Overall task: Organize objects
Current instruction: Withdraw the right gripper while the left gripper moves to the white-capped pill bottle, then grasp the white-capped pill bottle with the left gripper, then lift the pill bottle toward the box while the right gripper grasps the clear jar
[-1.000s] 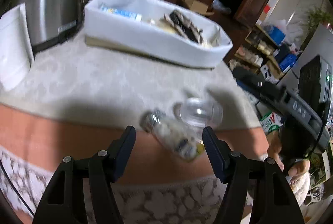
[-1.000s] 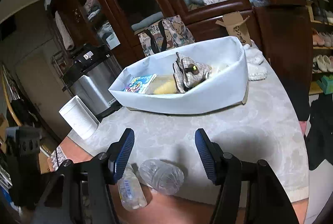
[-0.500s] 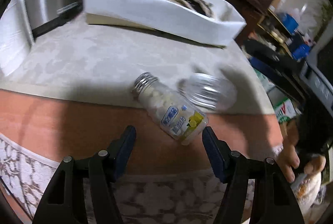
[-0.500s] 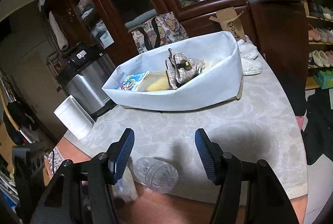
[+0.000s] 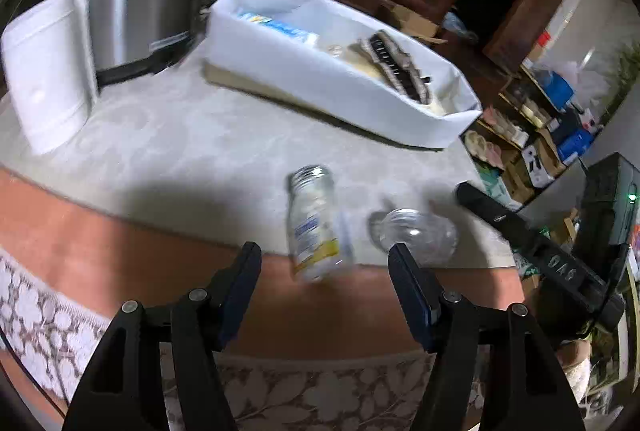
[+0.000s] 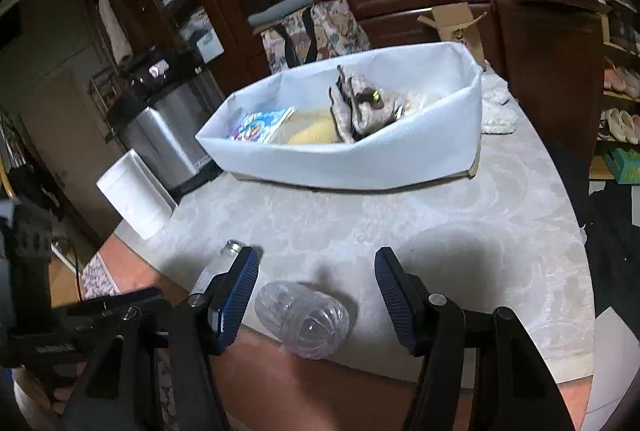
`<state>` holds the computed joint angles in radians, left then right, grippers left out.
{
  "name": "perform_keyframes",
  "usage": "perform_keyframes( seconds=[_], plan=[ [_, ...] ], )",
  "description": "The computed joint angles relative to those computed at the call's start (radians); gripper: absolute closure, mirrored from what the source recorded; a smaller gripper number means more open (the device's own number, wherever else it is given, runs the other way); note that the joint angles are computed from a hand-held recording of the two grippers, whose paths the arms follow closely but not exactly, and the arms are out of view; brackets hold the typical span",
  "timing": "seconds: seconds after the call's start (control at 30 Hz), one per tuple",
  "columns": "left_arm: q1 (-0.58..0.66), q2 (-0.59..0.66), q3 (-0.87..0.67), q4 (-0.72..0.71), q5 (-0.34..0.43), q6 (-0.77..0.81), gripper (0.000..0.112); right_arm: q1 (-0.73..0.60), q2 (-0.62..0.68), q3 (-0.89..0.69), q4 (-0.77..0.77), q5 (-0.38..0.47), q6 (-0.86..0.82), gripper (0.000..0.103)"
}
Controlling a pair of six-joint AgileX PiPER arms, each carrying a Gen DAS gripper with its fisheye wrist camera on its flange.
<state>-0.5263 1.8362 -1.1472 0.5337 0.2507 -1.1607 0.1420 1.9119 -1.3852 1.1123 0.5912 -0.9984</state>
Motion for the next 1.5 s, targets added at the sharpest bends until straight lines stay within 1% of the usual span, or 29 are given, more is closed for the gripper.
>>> perform_keyframes(
  seconds=[0.17, 0.2, 0.3, 0.33, 0.4, 0.43, 0.47, 0.57, 0.67, 0.8, 0.87, 0.93, 0.97, 1.0, 1.03, 1.07, 1.1, 1.17, 1.37, 1.43, 1.5],
  plan=[
    [-0.009, 0.103, -0.148, -0.037, 0.111, 0.085, 0.047, -0.004, 0.007, -0.005, -0.001, 0.012, 0.01, 0.044],
    [-0.004, 0.13, -0.18, -0.066, 0.134, 0.118, 0.047, -0.007, 0.009, -0.007, 0.0, 0.016, 0.014, 0.044],
    [0.019, 0.182, -0.233, -0.197, 0.166, 0.247, 0.047, -0.011, 0.013, -0.011, 0.002, 0.028, 0.016, 0.044],
    [0.02, 0.196, -0.247, -0.209, 0.182, 0.257, 0.051, -0.009, 0.014, -0.014, -0.003, 0.032, 0.019, 0.044],
    [0.009, 0.2, -0.256, -0.156, 0.211, 0.22, 0.058, -0.002, 0.017, -0.021, -0.023, 0.035, 0.03, 0.044],
    [0.011, 0.202, -0.26, -0.17, 0.221, 0.234, 0.067, 0.006, 0.018, -0.024, -0.044, 0.029, 0.045, 0.044],
    [0.015, 0.198, -0.254, -0.176, 0.216, 0.241, 0.071, 0.016, 0.02, -0.028, -0.074, 0.022, 0.065, 0.044],
    [0.033, 0.198, -0.261, -0.216, 0.223, 0.297, 0.071, 0.04, 0.025, -0.035, -0.139, 0.018, 0.094, 0.044],
    [0.041, 0.207, -0.281, -0.222, 0.236, 0.338, 0.071, 0.065, 0.031, -0.037, -0.196, 0.014, 0.112, 0.044],
    [0.052, 0.251, -0.361, -0.27, 0.268, 0.436, 0.071, 0.103, 0.04, -0.044, -0.304, -0.018, 0.18, 0.044],
    [0.059, 0.285, -0.416, -0.306, 0.279, 0.503, 0.071, 0.112, 0.05, -0.055, -0.346, -0.021, 0.214, 0.044],
    [0.057, 0.32, -0.471, -0.303, 0.29, 0.556, 0.071, 0.117, 0.06, -0.065, -0.383, -0.025, 0.252, 0.044],
    [0.054, 0.348, -0.52, -0.299, 0.328, 0.582, 0.072, 0.115, 0.064, -0.07, -0.388, -0.025, 0.261, 0.045],
    [0.044, 0.372, -0.561, -0.255, 0.358, 0.576, 0.072, 0.112, 0.067, -0.073, -0.392, -0.03, 0.272, 0.045],
    [0.032, 0.401, -0.613, -0.21, 0.405, 0.569, 0.073, 0.11, 0.067, -0.074, -0.401, -0.039, 0.288, 0.045],
    [0.021, 0.416, -0.637, -0.165, 0.427, 0.553, 0.073, 0.107, 0.065, -0.071, -0.407, -0.054, 0.303, 0.045],
    [0.019, 0.427, -0.656, -0.154, 0.432, 0.557, 0.073, 0.103, 0.063, -0.066, -0.414, -0.074, 0.322, 0.045],
    [0.037, 0.448, -0.696, -0.224, 0.426, 0.616, 0.074, 0.095, 0.057, -0.058, -0.41, -0.107, 0.342, 0.045],
    [0.06, 0.506, -0.804, -0.358, 0.419, 0.733, 0.075, 0.052, 0.034, -0.02, -0.243, -0.168, 0.249, 0.045],
    [0.063, 0.501, -0.783, -0.383, 0.379, 0.749, 0.075, 0.042, 0.035, -0.021, -0.223, -0.17, 0.247, 0.045],
    [0.061, 0.478, -0.723, -0.363, 0.315, 0.736, 0.075, 0.035, 0.039, -0.027, -0.228, -0.164, 0.262, 0.045]
  ],
)
